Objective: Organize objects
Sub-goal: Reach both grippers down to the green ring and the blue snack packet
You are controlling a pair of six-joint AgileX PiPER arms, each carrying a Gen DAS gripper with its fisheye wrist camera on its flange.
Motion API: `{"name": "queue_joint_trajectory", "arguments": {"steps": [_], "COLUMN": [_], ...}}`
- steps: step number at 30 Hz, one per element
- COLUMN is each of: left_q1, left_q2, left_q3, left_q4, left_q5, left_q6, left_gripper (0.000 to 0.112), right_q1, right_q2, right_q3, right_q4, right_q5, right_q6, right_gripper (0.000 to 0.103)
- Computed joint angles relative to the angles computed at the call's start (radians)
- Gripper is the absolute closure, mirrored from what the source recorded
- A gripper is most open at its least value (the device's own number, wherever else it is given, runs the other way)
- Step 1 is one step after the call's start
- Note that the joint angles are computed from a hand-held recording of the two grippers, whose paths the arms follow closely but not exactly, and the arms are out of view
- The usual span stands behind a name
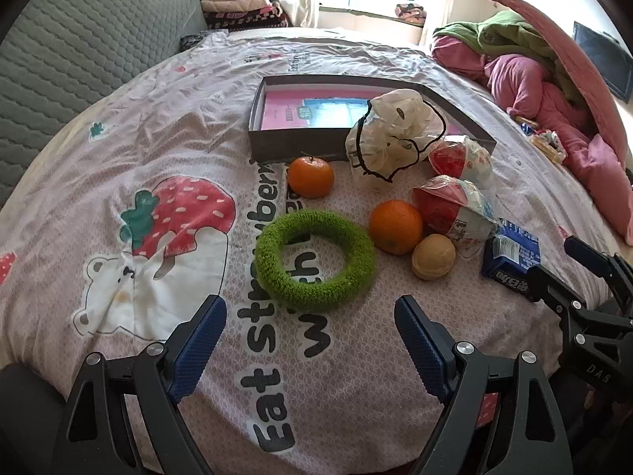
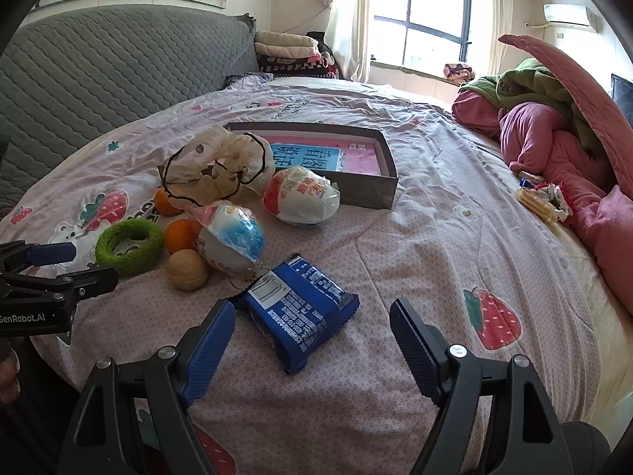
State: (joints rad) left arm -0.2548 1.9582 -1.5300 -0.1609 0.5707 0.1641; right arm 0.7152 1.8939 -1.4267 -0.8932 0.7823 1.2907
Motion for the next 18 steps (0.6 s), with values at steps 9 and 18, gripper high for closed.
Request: {"name": "queue_joint_trajectory", "arguments": {"steps": [9, 18], "left_q1": [-0.010, -0.024], "left_q2": [0.054, 0.130], "left_q3": [-0.056, -0.136], "left_q4": [0.069, 0.109], "left_q5": [-0.006, 0.017], "left_q6": [-0.042, -0.056], "left_gripper": [0.025, 0.025], "right_q1": [-0.026, -0.066], "right_q2": [0.017, 0.049], "right_q3": [-0.005, -0.038], "right_q4": [0.020, 0.122], "right_q5": [-0.008, -0.051], "right_q6": [-0.034, -0.173], "right_gripper": [0.023, 0.023]}}
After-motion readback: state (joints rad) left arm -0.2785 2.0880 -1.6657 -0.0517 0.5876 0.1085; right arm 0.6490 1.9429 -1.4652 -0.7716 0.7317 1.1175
